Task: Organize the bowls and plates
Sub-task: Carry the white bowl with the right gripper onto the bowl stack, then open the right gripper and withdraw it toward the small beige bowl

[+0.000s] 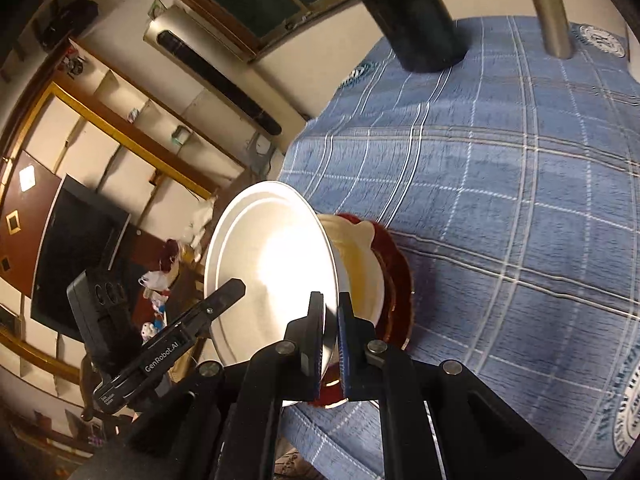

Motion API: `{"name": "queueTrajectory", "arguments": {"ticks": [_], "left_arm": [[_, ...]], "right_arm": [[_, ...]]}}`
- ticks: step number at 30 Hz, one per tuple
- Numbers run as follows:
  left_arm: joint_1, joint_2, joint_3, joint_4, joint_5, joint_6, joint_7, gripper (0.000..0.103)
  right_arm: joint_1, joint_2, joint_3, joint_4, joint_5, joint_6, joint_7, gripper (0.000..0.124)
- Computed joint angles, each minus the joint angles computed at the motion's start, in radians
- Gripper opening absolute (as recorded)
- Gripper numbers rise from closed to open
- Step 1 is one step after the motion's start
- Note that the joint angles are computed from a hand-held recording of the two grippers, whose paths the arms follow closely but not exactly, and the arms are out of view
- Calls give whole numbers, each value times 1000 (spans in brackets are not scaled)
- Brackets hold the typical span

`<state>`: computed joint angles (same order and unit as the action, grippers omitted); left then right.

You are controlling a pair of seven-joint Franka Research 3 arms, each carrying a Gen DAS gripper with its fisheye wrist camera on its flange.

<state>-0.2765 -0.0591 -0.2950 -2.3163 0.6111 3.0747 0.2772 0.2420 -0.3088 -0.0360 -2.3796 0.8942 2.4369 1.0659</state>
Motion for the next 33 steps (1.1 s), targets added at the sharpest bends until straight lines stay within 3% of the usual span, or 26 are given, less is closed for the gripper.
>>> {"name": "queueTrajectory", "arguments": {"ticks": [15, 18, 22, 29, 33], "left_arm": [[9, 9, 8, -17, 18, 5, -29, 9], [7, 7, 8, -15, 15, -4, -32, 9], [1, -1, 10, -21, -17, -18, -17, 9], [16, -47, -24, -13, 52, -65, -74, 10], [3, -52, -37, 23, 63, -105, -69, 21]], "right_arm": [[15, 43, 33, 11, -86, 30, 52, 11], [16, 42, 28, 11, -87, 25, 52, 22], [14, 21, 18, -4, -80, 18, 31, 27], [-3, -70, -28, -65, -28, 5, -36, 27], [-37, -118, -67, -100, -11, -10, -63, 27]]}}
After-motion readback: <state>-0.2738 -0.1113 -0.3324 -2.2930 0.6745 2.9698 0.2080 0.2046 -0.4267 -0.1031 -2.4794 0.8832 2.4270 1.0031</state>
